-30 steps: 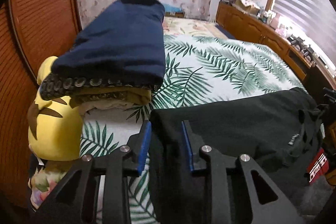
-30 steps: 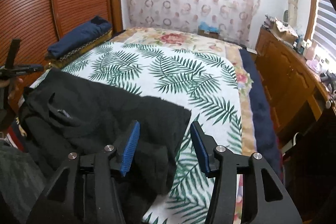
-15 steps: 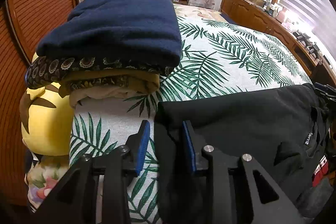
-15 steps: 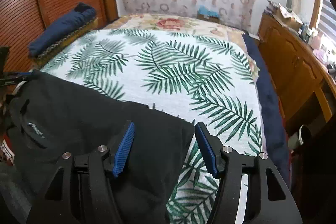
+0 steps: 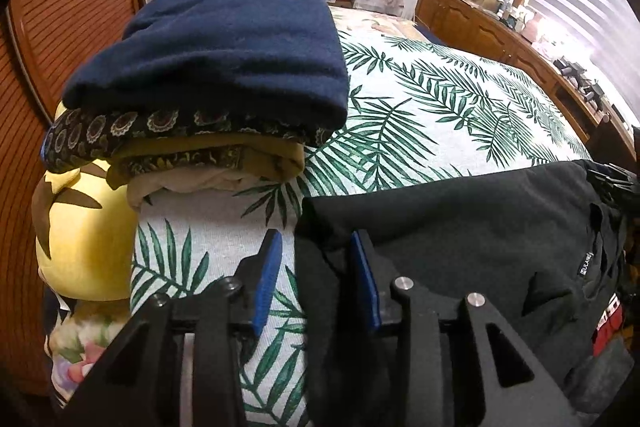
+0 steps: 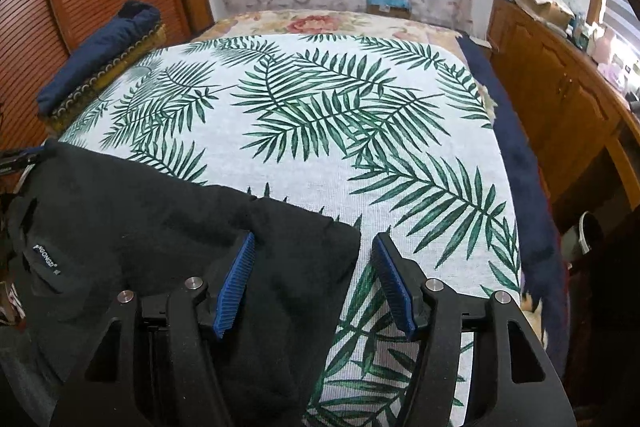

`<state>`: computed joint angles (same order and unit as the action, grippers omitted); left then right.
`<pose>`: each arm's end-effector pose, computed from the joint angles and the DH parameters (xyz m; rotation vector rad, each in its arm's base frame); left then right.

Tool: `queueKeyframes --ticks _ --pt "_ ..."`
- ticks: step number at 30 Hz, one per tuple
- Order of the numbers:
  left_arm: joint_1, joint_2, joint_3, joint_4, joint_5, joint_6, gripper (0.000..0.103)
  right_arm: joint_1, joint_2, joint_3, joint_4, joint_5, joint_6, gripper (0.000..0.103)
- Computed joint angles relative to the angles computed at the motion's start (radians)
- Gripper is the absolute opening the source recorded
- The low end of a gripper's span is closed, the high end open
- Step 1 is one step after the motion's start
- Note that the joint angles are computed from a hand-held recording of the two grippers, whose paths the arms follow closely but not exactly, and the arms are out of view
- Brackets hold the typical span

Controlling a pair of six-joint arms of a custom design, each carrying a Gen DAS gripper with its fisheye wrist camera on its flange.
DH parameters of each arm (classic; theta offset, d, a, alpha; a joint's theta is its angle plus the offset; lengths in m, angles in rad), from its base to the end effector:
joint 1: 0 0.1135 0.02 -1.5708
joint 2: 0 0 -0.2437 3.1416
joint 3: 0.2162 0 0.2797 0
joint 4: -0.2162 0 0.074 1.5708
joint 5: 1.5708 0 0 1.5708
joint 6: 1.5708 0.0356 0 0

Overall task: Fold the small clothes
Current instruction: 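Open both tools to release the folded T-shirt and lift away, then grasp the black T-shirt with both tools and lift it off the bed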

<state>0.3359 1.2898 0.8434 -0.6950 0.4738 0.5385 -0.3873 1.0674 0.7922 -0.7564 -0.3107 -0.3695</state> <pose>0.2591 0.0732 0.1877 0.3900 2.5139 -0.3211 0.2236 -0.0795 0.2179 -0.0869 2.5291 0.1098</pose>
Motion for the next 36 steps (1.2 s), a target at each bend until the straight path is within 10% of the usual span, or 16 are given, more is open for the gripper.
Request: queueKeyframes --ticks 9,14,18,26,36 --pt "-0.045 0.057 0.057 -0.016 -0.024 -0.015 0.035 0.010 0.014 0.015 -0.017 -0.003 -0.017 0.064" --pt "-0.047 0.041 0.034 0.000 -0.008 0.001 0.033 0.031 0.005 0.013 -0.033 -0.013 -0.035 0.044" --pt "-0.036 -0.042 -0.022 -0.009 0.049 0.044 0.008 0.026 -0.016 0.006 -0.063 -0.067 -0.055 0.016" --pt "0.160 -0.305 0.042 -0.229 0.365 0.066 0.007 -0.034 -0.257 0.021 -0.167 -0.190 -0.027 0.011" --pt "0.423 -0.275 0.495 -0.708 0.755 0.333 0.007 -0.018 -0.359 0.485 -0.388 -0.254 0.029 0.011"
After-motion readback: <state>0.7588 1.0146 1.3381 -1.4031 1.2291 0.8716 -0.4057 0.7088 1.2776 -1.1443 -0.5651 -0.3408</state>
